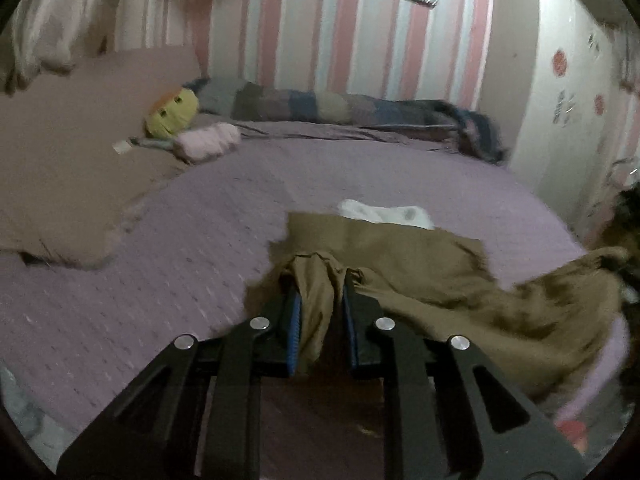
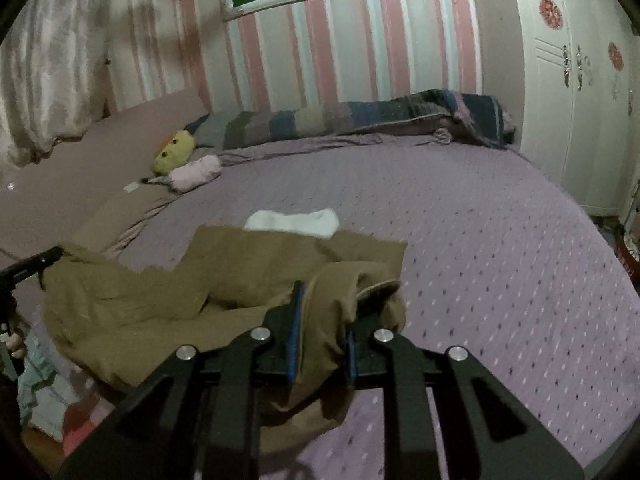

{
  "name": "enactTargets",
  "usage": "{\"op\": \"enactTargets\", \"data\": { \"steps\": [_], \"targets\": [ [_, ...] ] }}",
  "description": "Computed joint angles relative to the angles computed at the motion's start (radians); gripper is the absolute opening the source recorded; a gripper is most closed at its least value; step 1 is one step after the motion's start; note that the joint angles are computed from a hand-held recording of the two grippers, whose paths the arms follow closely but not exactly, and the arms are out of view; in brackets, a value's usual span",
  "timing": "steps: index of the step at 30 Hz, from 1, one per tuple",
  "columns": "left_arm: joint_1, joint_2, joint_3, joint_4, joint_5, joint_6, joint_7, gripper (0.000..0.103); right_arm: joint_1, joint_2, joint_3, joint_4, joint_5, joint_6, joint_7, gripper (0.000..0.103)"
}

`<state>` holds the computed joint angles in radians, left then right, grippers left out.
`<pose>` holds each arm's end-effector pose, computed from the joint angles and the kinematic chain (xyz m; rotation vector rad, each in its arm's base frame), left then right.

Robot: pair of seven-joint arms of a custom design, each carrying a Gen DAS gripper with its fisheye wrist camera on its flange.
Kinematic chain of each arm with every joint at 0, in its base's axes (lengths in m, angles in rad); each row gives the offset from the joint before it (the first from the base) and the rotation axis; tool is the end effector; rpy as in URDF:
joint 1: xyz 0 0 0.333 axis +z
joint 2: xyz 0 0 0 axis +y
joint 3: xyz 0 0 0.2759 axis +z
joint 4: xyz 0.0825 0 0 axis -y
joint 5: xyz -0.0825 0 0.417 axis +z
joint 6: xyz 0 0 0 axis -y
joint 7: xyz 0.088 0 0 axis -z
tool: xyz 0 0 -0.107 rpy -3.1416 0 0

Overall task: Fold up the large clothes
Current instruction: 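Lift the hem with both tools and fold it over toward the white collar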

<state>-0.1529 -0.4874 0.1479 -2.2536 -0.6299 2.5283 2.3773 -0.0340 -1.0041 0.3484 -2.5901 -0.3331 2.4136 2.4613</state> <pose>0.5075 0.0130 0.5934 -1.3528 2.0835 -1.1131 0.3591 0.1362 0.5978 -1.2638 2.0054 -0.9795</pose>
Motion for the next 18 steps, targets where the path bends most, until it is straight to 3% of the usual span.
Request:
{"op": "enactTargets", "data": {
  "steps": [3,10,16,18],
  "targets": [
    [0.006,0.117,-0.054,0.079,0.044,0.05,-0.066,0.018,-0.084,0.112,-0.015,0.032,-0.029,0.078,0.028,0.018],
    [0.044,0.402,-0.169,0.402,0.116,0.061,-0.178,0.018,-0.232,0.386,-0.025,0.216,-0.148,0.179,0.121,0.017],
    [0.066,0.694,-0.259,0.731,0.375,0.131,-0.392,0.02,-0.293,0.674,-0.029,0.496,-0.328,0.146,0.182,0.017],
    [0.059,0.825,-0.27,0.89,0.455,0.078,-0.444,0.02,-0.283,0.755,-0.041,0.567,-0.362,0.121,0.176,0.017]
  ]
}}
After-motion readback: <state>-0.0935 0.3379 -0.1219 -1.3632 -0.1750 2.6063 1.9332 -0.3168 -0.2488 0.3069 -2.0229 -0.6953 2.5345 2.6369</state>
